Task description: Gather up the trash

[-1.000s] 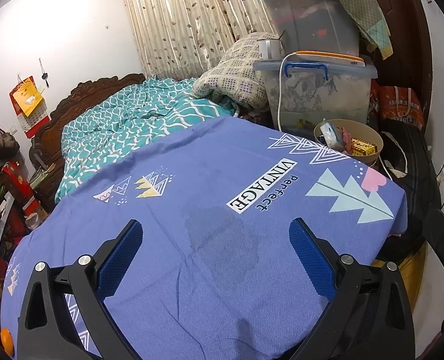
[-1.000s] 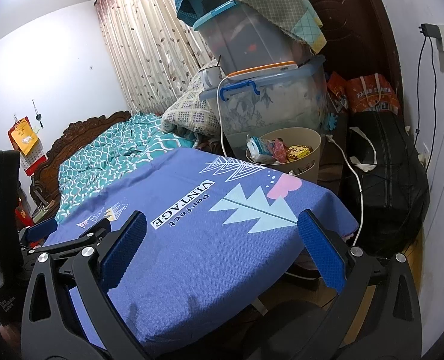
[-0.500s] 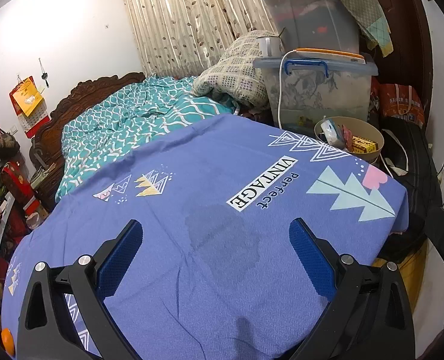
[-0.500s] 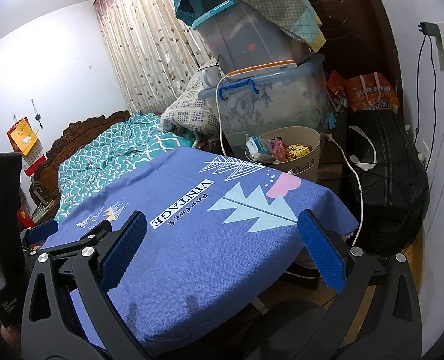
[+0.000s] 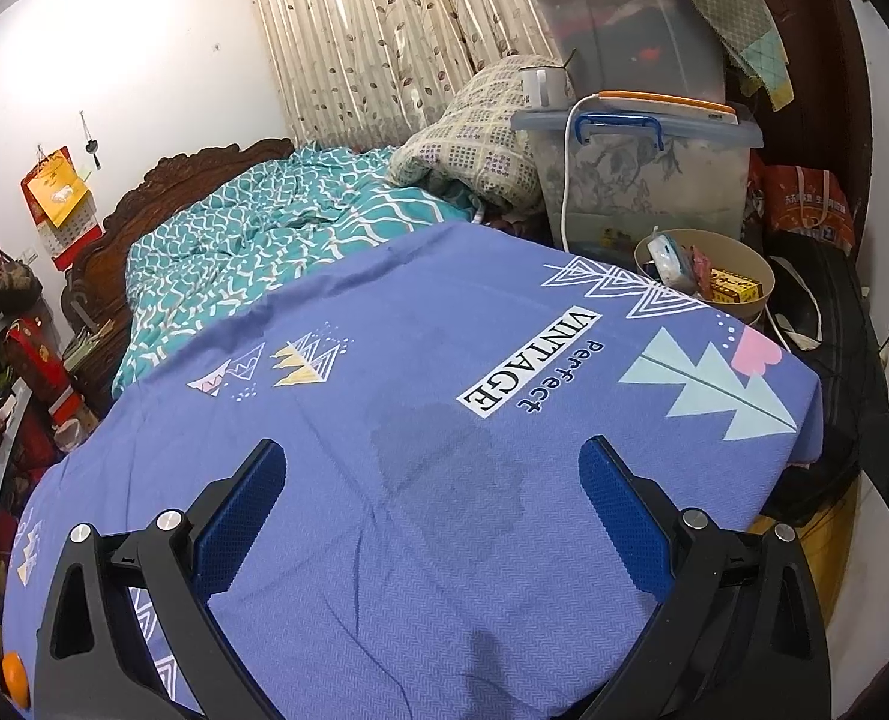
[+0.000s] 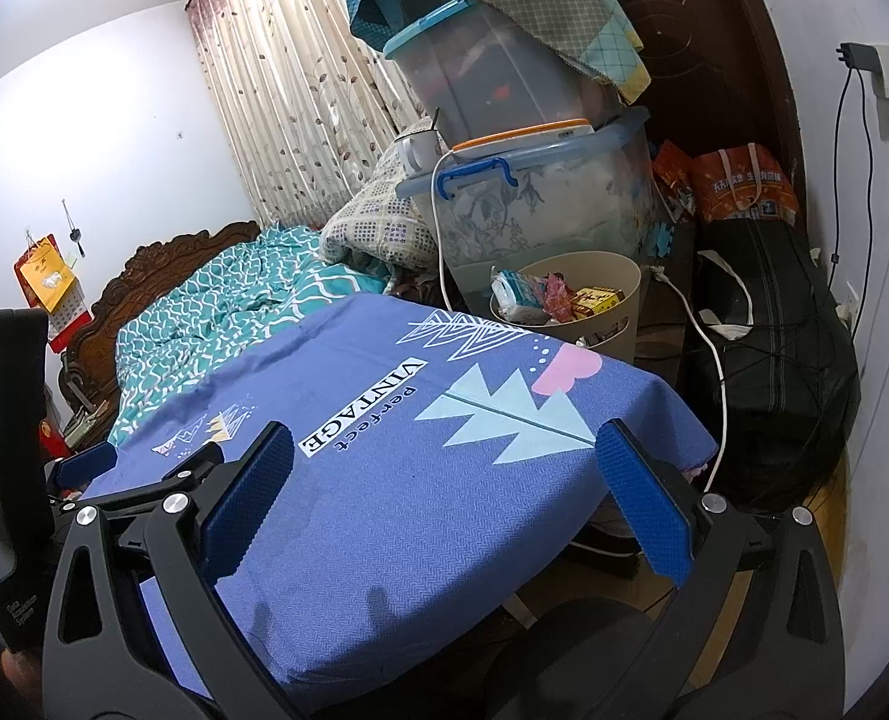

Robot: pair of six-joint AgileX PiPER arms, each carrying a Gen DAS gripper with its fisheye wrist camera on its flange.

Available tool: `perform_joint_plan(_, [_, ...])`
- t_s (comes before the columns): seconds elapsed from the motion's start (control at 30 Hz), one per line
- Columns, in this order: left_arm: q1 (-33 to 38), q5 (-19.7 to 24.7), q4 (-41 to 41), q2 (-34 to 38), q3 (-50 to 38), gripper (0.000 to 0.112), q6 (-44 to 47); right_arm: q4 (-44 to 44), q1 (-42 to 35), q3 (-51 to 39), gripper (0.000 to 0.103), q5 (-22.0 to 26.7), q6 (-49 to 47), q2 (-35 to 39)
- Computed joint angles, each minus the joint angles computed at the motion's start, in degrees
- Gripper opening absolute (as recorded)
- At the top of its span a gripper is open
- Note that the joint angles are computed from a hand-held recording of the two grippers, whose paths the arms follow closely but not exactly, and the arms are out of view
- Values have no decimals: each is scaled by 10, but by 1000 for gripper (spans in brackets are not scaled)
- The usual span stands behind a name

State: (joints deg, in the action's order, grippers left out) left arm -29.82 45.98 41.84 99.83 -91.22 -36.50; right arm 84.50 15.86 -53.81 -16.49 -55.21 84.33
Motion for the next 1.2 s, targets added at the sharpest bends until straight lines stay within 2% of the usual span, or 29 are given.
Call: perform_joint_plan(1.2, [-3,2,2,3,1,94,4,23,-3,-4,100,4,-23,-2])
